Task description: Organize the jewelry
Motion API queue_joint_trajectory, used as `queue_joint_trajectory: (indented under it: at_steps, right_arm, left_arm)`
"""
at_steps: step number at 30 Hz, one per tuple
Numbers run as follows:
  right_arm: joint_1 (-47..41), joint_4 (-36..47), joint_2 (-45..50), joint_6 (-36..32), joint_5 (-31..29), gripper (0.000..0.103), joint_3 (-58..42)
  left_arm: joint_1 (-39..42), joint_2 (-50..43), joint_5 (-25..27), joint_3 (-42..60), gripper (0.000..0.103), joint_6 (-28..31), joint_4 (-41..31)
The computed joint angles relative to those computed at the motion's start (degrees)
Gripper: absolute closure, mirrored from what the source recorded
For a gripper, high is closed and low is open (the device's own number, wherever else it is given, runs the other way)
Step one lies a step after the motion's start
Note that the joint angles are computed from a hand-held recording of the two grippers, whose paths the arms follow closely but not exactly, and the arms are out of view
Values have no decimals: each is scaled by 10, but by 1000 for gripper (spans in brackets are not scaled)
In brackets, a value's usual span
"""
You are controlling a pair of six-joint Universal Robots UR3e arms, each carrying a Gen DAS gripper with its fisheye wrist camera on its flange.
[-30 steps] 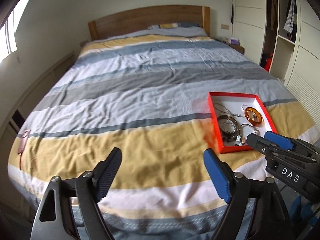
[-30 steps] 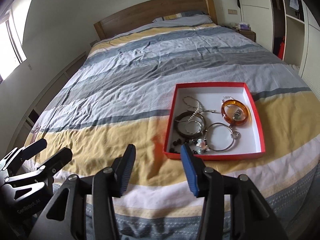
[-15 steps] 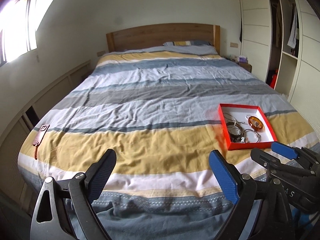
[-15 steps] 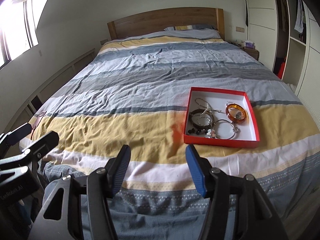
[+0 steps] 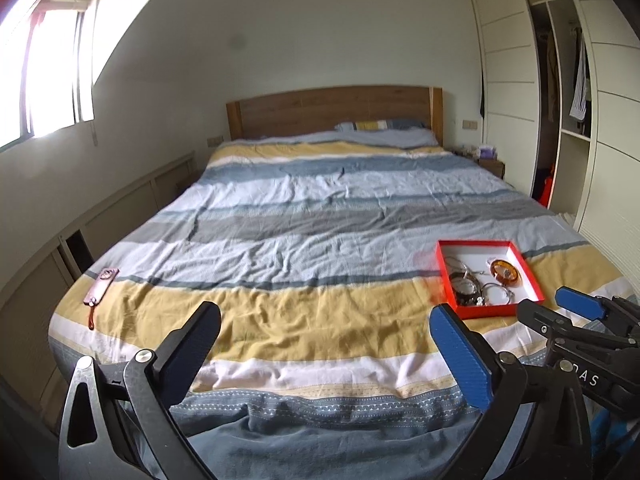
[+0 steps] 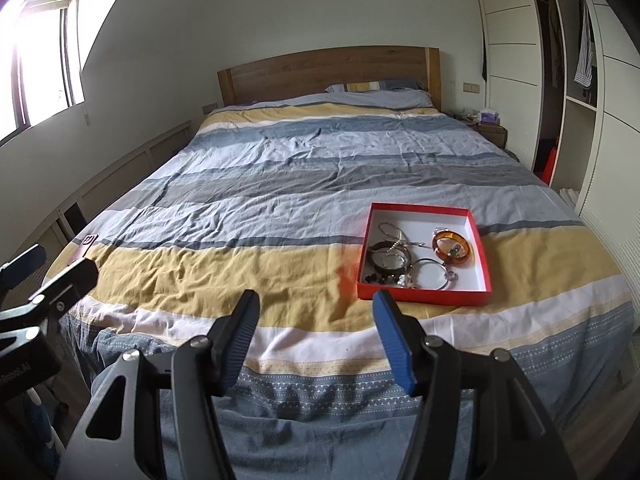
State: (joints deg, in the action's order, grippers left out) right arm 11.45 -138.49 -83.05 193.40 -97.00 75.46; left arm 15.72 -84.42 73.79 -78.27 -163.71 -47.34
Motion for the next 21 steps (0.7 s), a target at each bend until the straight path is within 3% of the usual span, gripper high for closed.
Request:
queue_joint_trajectory:
  at_steps: [21]
  right_arm:
    - [40, -23, -63, 6, -59, 45, 72]
  left_arm:
    - [95, 96, -64, -83, 1, 14, -16]
